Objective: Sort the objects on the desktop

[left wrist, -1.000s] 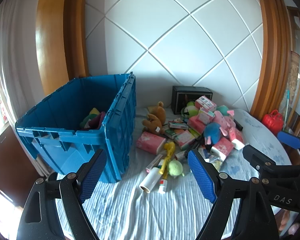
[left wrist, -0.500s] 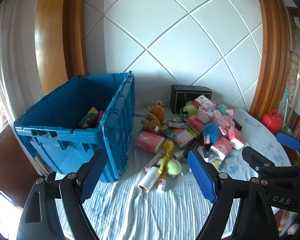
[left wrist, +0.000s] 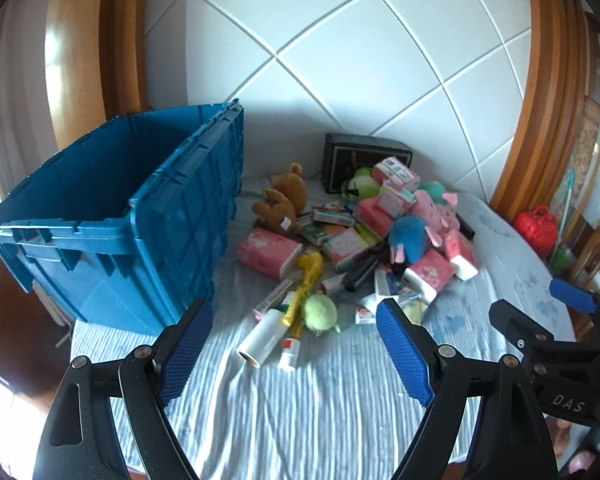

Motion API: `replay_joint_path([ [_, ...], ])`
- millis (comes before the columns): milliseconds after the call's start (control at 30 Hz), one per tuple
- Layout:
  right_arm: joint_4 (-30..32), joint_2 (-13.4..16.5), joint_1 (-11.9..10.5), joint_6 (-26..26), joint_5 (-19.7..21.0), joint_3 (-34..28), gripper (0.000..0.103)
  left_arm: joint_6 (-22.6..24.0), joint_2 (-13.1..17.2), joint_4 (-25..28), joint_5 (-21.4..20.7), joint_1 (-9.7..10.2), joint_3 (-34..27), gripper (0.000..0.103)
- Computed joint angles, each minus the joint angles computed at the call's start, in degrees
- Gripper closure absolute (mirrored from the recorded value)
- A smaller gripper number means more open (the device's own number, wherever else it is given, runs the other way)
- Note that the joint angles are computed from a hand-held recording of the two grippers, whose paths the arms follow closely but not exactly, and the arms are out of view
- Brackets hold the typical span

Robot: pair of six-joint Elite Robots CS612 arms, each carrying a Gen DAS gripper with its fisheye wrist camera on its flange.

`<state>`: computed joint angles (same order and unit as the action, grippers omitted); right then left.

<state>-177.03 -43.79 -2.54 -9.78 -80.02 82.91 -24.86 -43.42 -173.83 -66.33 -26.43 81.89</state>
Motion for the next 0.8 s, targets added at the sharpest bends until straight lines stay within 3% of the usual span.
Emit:
replay_joint_path([
  [367, 1.51, 5.03, -3.38, 2.86, 2.84, -5.01, 0.000, -1.00, 6.03, 9.00, -1.03, 0.56, -7.76, 0.019],
  [567, 12.69, 9.73, -3.80, 3.40, 1.78, -10.67, 0.000, -0.56, 10.95, 15.34, -3.57, 2.14, -13.00, 0.019],
  [800, 24.92, 15.32, -1.58, 2.28, -0.47, -19.58, 0.000, 1.95, 17.33, 22.10, -7.87, 4.43, -21.06, 0.019],
])
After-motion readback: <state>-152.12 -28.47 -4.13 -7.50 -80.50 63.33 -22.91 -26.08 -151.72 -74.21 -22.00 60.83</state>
